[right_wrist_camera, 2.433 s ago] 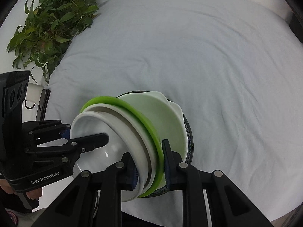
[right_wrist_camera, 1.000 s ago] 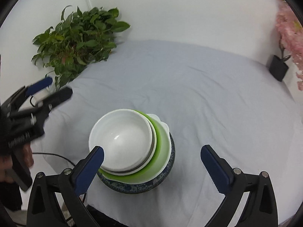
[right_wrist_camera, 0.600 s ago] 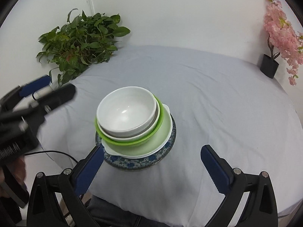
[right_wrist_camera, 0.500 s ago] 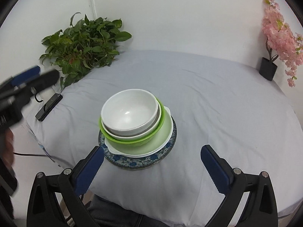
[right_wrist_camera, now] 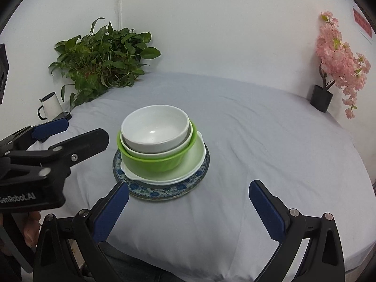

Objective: Organize plates and bowls

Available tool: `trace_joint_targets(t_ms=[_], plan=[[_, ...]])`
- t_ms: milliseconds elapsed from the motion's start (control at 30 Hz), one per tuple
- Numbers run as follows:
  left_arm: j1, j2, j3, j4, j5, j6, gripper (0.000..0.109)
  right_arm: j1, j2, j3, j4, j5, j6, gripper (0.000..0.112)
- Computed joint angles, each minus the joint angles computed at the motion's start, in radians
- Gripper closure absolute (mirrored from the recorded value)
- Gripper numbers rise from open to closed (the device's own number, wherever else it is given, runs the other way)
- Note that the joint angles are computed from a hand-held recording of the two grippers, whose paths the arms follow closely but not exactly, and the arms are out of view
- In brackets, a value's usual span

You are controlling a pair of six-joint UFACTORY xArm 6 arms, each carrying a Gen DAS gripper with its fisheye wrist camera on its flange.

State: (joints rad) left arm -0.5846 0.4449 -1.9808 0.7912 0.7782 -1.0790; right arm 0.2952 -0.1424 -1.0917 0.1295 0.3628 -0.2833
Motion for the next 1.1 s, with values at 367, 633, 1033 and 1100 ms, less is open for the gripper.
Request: trace_joint_targets(t_ms=[367,633,1033,1100], plan=[[0.012,0.042,-0.048,-0.015,0.075,0.037,0.006,0.012,0.064,-0.027,-0.096,-0.035,0.071,0.010],[0.030,0.077,-0.093,-0.048,0.056,0.078,0.006,0.009,0.134,-0.087,-0.158,-0.021,0.139,0.010],[0.040,0.154,-0.194,-0.098,0.080,0.145,0.006,0.007,0.217,-0.154,-0.167,-0.011,0.156,0.010],[0.042,0.163,-0.206,-0.107,0.083,0.152,0.006,0.007,0.228,-0.165,-0.169,-0.010,0.165,0.010]])
